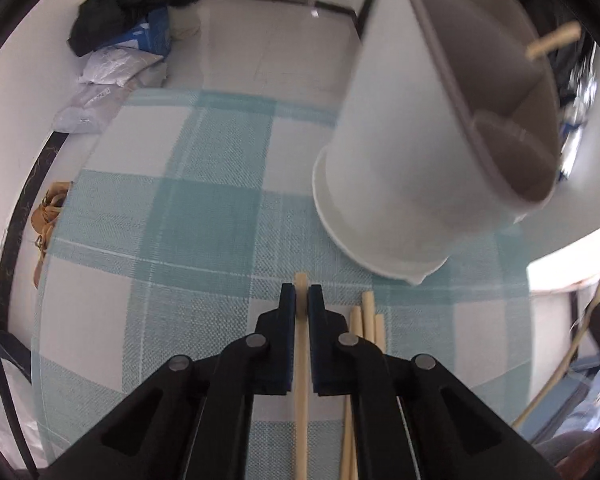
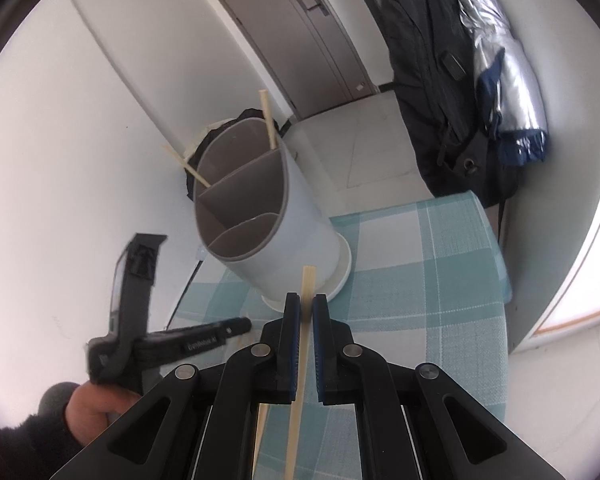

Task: Organize utensils
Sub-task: 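Lift both held chopsticks and carry them above the utensil holder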

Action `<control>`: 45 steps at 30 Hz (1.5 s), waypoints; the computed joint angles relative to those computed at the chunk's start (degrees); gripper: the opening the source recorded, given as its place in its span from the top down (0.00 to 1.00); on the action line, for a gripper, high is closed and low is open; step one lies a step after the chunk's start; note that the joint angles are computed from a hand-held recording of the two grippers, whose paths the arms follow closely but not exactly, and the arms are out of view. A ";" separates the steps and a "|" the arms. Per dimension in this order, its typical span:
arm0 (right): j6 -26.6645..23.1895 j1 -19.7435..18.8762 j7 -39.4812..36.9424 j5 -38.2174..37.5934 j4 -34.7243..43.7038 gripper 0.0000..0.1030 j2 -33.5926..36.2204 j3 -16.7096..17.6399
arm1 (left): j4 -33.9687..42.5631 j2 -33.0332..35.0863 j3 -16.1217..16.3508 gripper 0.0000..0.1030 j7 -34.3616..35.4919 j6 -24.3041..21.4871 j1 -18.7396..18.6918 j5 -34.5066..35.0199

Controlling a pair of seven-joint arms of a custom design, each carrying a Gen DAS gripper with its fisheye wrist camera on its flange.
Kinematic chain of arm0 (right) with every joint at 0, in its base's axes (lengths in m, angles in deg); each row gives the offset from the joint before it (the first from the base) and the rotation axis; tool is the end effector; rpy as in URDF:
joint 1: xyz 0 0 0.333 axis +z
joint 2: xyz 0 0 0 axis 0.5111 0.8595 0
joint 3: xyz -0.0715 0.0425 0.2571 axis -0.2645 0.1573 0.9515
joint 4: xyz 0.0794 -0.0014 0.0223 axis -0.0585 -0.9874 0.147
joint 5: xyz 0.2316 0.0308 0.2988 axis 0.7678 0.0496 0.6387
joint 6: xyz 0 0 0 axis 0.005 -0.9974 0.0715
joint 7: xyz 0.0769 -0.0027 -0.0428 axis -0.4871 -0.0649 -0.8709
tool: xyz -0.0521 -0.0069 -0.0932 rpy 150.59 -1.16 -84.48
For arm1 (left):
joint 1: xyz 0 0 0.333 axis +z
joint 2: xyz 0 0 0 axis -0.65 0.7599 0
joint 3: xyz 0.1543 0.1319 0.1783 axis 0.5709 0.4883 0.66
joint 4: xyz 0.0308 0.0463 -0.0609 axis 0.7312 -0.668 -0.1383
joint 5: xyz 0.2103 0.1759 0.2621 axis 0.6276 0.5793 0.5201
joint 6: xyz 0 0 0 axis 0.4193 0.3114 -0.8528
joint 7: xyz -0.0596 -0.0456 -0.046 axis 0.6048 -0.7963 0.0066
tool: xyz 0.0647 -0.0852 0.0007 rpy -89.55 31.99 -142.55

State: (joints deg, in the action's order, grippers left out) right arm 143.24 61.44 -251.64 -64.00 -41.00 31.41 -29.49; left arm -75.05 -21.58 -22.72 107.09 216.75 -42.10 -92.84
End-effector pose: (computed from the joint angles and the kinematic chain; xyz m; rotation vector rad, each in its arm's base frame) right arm 0.5225 0.3539 0.4236 -1.2659 1.8632 -0.4088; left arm 0.6723 -0.1465 0.4066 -1.7217 2.4964 -0.7141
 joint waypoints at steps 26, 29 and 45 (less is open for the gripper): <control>-18.30 7.06 1.13 -13.54 7.05 0.95 0.92 4.73 | -17.67 -19.20 1.18 0.98 39.71 14.78 3.00 -47.56; -18.39 6.93 1.69 -13.50 6.75 0.95 0.81 4.78 | -16.79 -18.83 1.14 0.98 40.87 14.88 2.85 -48.10; -14.02 4.76 9.11 -20.28 5.83 0.95 -1.39 5.01 | -9.22 -15.30 0.22 0.98 35.53 12.10 3.18 -42.75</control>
State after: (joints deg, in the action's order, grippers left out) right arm 129.22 66.20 -242.53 -84.29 -35.17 30.02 -24.48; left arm -84.27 -36.88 -22.50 142.63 228.85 -38.92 -135.59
